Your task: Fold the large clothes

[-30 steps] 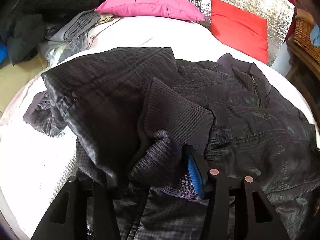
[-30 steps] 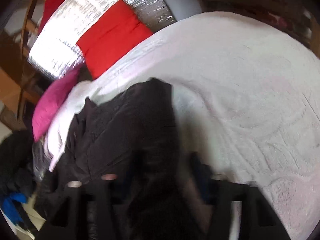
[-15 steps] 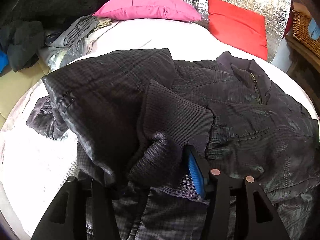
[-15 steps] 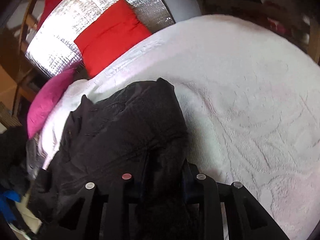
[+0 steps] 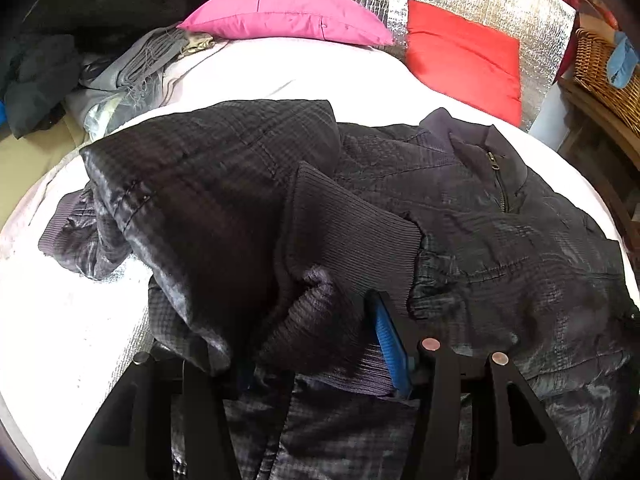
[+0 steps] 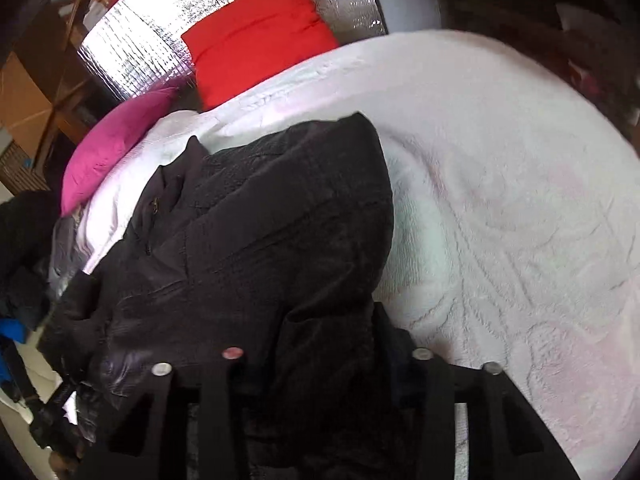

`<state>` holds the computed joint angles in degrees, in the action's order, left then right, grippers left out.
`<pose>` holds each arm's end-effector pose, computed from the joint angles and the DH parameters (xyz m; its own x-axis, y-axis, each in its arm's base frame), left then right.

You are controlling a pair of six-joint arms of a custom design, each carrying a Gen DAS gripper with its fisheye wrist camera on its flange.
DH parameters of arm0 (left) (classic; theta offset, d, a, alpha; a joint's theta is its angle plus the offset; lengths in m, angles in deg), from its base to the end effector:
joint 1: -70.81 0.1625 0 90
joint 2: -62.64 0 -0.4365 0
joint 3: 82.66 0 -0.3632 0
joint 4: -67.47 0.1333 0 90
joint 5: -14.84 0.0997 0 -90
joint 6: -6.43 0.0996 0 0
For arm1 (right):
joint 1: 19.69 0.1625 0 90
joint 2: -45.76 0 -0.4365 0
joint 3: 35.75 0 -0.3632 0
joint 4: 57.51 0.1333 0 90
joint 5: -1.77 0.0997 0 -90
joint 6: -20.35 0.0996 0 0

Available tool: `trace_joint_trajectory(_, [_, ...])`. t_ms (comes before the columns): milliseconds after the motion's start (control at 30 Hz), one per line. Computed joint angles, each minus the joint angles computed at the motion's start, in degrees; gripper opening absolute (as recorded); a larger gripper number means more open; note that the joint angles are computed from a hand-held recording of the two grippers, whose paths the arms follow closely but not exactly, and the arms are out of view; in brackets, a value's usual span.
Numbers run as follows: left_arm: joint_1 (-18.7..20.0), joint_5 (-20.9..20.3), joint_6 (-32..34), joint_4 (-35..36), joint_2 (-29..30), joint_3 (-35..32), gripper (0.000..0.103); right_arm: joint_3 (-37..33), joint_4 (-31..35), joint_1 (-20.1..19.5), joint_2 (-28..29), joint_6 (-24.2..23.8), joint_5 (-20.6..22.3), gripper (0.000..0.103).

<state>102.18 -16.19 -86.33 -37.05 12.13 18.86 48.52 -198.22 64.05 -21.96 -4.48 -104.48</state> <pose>-0.3607 -0.4760 0.1165 -0.6937 -0.4520 -0.5608 0.1335 0.6844 -0.7167 0.0339 -0.6575 0.4398 -0.8884 -0.1086 0.4459 -0.3117 0.8560 -0.4124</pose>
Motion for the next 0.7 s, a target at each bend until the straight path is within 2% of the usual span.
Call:
trace_joint_trajectory(67, [0.2,-0.5,1.0,-2.5,-0.6,1.0,0.055,1.0,-4.8,0.9,0.7,-1.6,-2.6,0.039])
trace_joint_trajectory(133, [0.5,-1.2,2.0,-5.2,-1.5,2.2,0.061,-0.4,-2.6,0.7,1.2,0.2,-2.1,0.039])
trace_joint_trajectory(200, [0.8,-2.4,4.5,-11.4,-2.9,4.4,0.065,-1.8,0.3,0.3,1.1,3.4,-0.5,0.039])
trace_joint_trajectory(233, [0.9,-3.2,5.8,-14.6,-3.6,5.5,0.065,-2.7,1.6,0.2,1.0,4.9,-0.1,0.043])
trace_joint_trajectory(300, [1.0,-4.7,8.3,-19.8,-4.8,7.5,0.069,-3.6,1.4,-0.1,0.6,6.7,0.4,0.063])
trace_joint_trajectory(367, [1.0,-5.4,9.5,-21.3,-5.2,8.2,0.069,-2.1,-2.6,-0.2,-1.0,7.0,2.5,0.069])
trace_joint_trajectory(500, [0.6,-6.0,9.7,-22.0,-5.6,8.9,0.069,1.5,-10.0,0.0,-3.3,6.4,6.2,0.069])
trace_joint_trajectory(600, [0.3,-6.7,9.0,-21.7,-6.1,9.2,0.069,3.6,-10.7,0.5,-4.7,4.0,10.1,0.069])
trace_joint_trajectory(700, [-0.4,-8.2,8.5,-24.1,-7.5,11.0,0.069,5.5,-10.5,1.6,-5.6,-0.6,12.7,0.069])
